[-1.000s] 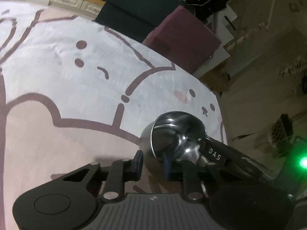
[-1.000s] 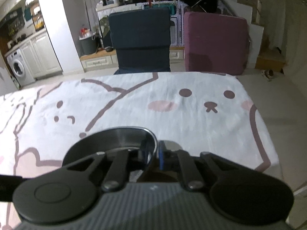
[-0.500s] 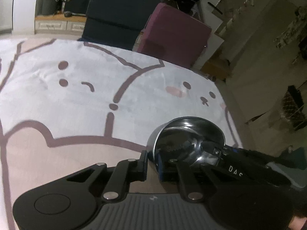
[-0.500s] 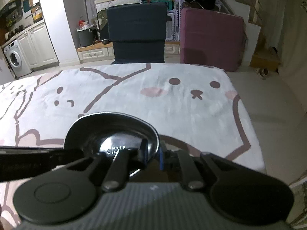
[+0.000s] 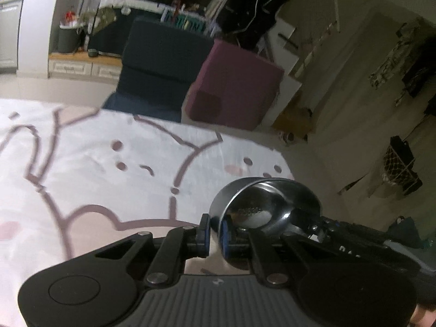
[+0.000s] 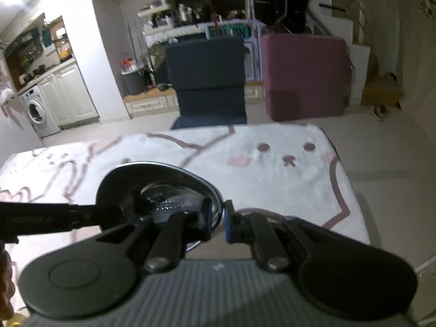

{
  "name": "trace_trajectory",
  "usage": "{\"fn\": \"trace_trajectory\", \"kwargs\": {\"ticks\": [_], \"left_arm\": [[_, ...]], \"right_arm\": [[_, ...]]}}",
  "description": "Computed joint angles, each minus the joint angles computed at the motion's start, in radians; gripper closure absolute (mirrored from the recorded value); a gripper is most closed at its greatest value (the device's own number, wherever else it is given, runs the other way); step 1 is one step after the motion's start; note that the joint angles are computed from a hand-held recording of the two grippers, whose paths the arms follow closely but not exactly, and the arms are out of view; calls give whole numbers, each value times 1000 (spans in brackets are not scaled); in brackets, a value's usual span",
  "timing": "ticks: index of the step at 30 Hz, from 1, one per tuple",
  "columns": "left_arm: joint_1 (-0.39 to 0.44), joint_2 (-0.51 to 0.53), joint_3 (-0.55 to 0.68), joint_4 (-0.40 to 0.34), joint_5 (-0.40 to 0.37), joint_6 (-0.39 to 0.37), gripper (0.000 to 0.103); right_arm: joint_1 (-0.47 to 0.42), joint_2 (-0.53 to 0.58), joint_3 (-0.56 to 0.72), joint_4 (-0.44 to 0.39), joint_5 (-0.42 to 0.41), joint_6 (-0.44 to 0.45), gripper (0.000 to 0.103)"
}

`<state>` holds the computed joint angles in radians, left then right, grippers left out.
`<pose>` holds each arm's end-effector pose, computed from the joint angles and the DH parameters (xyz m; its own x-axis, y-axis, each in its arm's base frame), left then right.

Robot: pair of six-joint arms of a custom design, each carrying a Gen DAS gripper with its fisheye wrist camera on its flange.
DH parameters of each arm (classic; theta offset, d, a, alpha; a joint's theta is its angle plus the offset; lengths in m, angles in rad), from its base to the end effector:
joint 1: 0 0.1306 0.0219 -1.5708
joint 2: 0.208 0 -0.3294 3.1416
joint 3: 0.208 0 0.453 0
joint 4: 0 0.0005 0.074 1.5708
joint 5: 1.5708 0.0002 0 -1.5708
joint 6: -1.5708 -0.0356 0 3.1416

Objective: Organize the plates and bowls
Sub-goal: 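Lift the round steel bowl with both tools and carry it over the steel tray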

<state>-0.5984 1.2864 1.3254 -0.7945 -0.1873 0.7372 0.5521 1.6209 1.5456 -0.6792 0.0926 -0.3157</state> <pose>0.4402 -0.2927 0.4018 -0.7162 -0.3111 -0.6247 -0.0540 0.9172 -0.3948 0.5446 0.3310 0.3399 -0.6987 -0.0673 -0.7123 -0.2608 0.9510 0.1660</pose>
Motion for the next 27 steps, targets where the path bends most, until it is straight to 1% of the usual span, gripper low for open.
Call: {"fn": "trace_trajectory", "kwargs": {"ticks": [3,7,13,16,19,24,27], "left_arm": [[-5,-103,-57,-26,-25,4,94],[-13,-254,-142,-73,-60,16,94],[-27,-483,-253,-181,-112,38,94],[-28,-584,-300,-240,-129,58,94],[-21,-687,-345,-306,-143,80,94],[14,-847,-410,-413,-144,90,94],[42,-921,-436,-468,-144,86,93]], "right_arm": [[38,-50,-12,-3,14,-10,94],[111,-97,-2,-34,55,-8,95],[235,-141,8,-73,121,-41,94],[290,-145,20,-86,143,-59,94],[349,-126,52,-106,164,-73,94],[429,-86,96,-126,158,-121,93],[469,-59,123,-134,161,-138,93]]}}
